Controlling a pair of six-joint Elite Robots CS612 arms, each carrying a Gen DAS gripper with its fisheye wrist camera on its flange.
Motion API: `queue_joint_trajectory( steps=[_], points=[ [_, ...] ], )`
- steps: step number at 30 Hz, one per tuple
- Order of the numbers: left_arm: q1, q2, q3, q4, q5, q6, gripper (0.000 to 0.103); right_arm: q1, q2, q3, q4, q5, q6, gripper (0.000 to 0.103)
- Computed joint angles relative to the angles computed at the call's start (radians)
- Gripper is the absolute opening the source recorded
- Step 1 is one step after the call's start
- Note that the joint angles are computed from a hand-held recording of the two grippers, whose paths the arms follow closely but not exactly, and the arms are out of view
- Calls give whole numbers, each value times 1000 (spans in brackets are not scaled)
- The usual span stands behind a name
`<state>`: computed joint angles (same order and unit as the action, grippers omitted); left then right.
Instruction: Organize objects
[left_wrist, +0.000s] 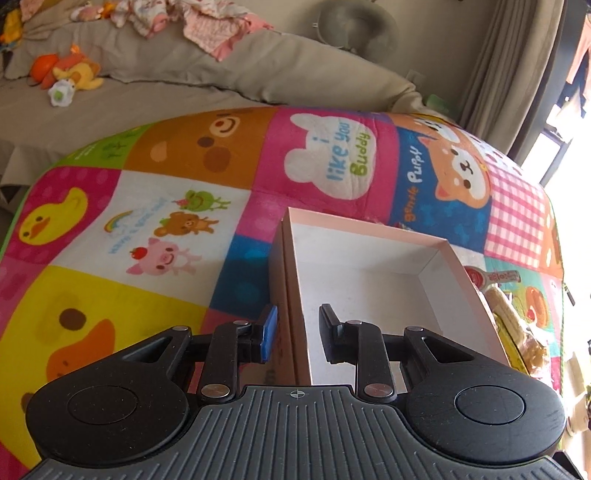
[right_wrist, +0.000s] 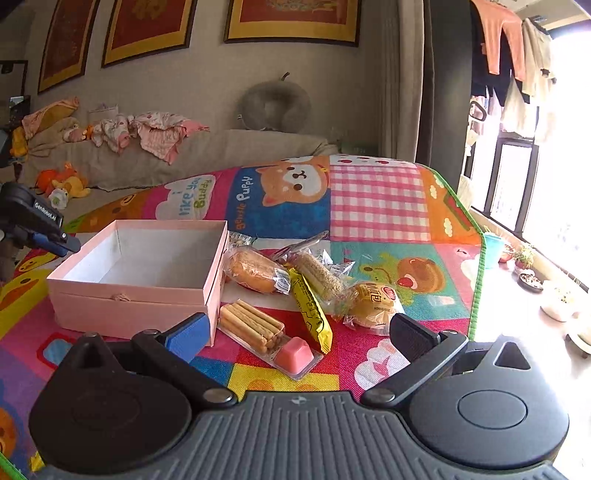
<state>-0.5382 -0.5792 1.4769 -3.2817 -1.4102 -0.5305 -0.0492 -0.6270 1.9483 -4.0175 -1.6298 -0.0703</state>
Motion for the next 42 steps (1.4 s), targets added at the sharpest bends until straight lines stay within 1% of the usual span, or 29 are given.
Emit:
queue_joint_trajectory(
  steps=[4,5,6,7,11,13,14,18,21,23,25,26,27,28,30,31,33,34,36,38,40,41,42],
  points=[
    [-5,23,-48,106,-1,37,27,0,6,-13,52,32,-17,103],
    [-8,28,-55,126,12,46,26,0,8,-18,65,39,-19,103],
    [-14,33,-59,136,40,59,22,0,10,-22,75,45,-20,103],
    [-19,38,-60,123,70,69,17,0,11,-27,83,48,-21,103],
    [-30,68,-62,13,142,85,11,-2,15,-48,120,63,-20,103],
    [-38,85,-77,-18,189,112,9,-2,18,-61,136,65,-24,103],
    [-39,93,-89,-23,193,122,8,-1,21,-70,144,63,-28,103],
    [-33,103,-121,-8,147,137,9,3,34,-111,183,40,-63,103],
    [-31,113,-116,-59,128,143,11,0,31,-131,247,39,-105,103],
    [-26,116,-109,-82,104,131,12,-2,26,-132,280,47,-158,103],
    [-18,115,-105,-92,69,102,14,-3,17,-130,309,56,-212,93],
    [-15,114,-103,-93,60,92,14,-6,8,-131,333,70,-240,85],
    [-16,113,-100,-97,61,92,14,-11,-3,-134,358,89,-244,83],
    [-17,113,-98,-101,65,97,14,-18,-14,-141,382,116,-228,83],
    [-21,111,-93,-102,75,101,14,-33,-27,-173,427,165,-171,83],
    [-23,110,-91,-102,80,104,14,-38,-27,-196,447,175,-135,83],
    [-25,110,-91,-102,86,111,14,-46,-24,-263,520,195,-32,83],
    [-24,111,-91,-104,86,111,14,-48,-19,-301,565,208,3,83],
    [-22,113,-91,-111,80,108,14,-44,5,-404,691,227,34,83],
    [-22,113,-90,-116,78,107,15,-31,48,-548,888,231,74,84],
    [-23,114,-90,-117,81,113,15,-23,91,-681,1076,257,133,85],
    [-22,114,-91,-112,80,112,14,-16,119,-752,1162,257,164,87],
    [-21,115,-91,-109,77,111,14,-10,141,-804,1218,248,178,93]
  ],
)
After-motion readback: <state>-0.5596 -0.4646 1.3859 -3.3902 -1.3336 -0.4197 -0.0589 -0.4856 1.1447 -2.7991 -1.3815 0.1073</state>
